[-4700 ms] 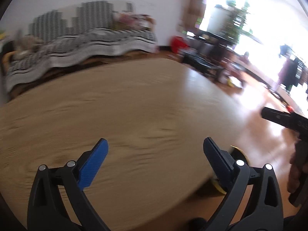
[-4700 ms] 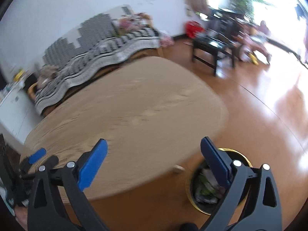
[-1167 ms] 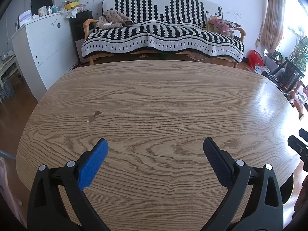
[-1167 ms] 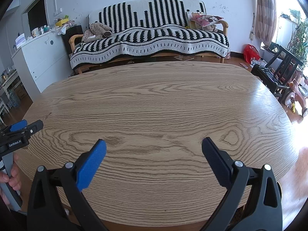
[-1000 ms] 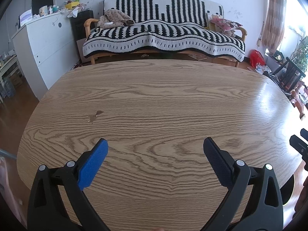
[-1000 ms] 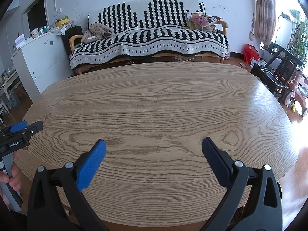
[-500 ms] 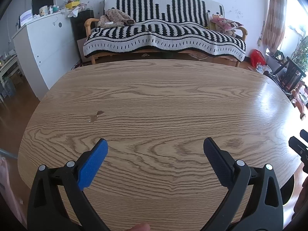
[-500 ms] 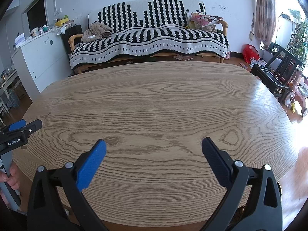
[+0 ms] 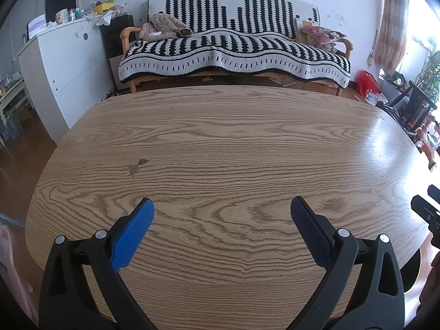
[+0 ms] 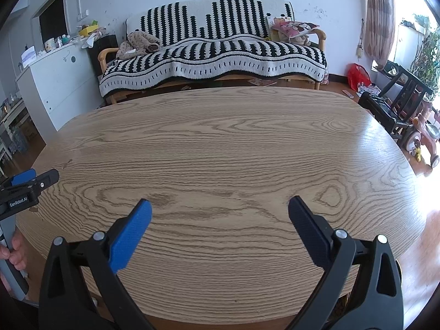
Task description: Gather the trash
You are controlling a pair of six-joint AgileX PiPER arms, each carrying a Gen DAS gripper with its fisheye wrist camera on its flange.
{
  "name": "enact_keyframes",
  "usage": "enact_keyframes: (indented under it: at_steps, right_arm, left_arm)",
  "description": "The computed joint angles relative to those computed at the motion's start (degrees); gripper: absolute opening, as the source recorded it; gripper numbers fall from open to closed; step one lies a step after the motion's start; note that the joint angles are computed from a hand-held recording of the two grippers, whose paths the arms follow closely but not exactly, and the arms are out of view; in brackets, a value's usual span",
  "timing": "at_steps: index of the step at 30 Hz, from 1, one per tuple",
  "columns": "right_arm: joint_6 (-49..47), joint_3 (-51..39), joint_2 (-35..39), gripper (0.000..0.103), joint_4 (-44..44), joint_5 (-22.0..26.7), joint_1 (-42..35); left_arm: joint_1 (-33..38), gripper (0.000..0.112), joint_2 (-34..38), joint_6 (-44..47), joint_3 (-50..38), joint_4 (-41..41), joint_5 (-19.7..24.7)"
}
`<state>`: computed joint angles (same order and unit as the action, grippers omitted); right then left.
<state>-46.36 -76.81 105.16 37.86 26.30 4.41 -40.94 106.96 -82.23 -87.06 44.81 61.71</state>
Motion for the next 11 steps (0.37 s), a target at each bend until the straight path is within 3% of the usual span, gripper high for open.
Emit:
enact_keyframes:
  at_steps: [11]
  right_arm:
    - [0.1, -0.1, 0.1, 0.096, -0.2, 0.1, -0.1]
  left_arm:
    - [0.9, 0.096, -0.6, 0.2, 0.7, -0.9, -0.8]
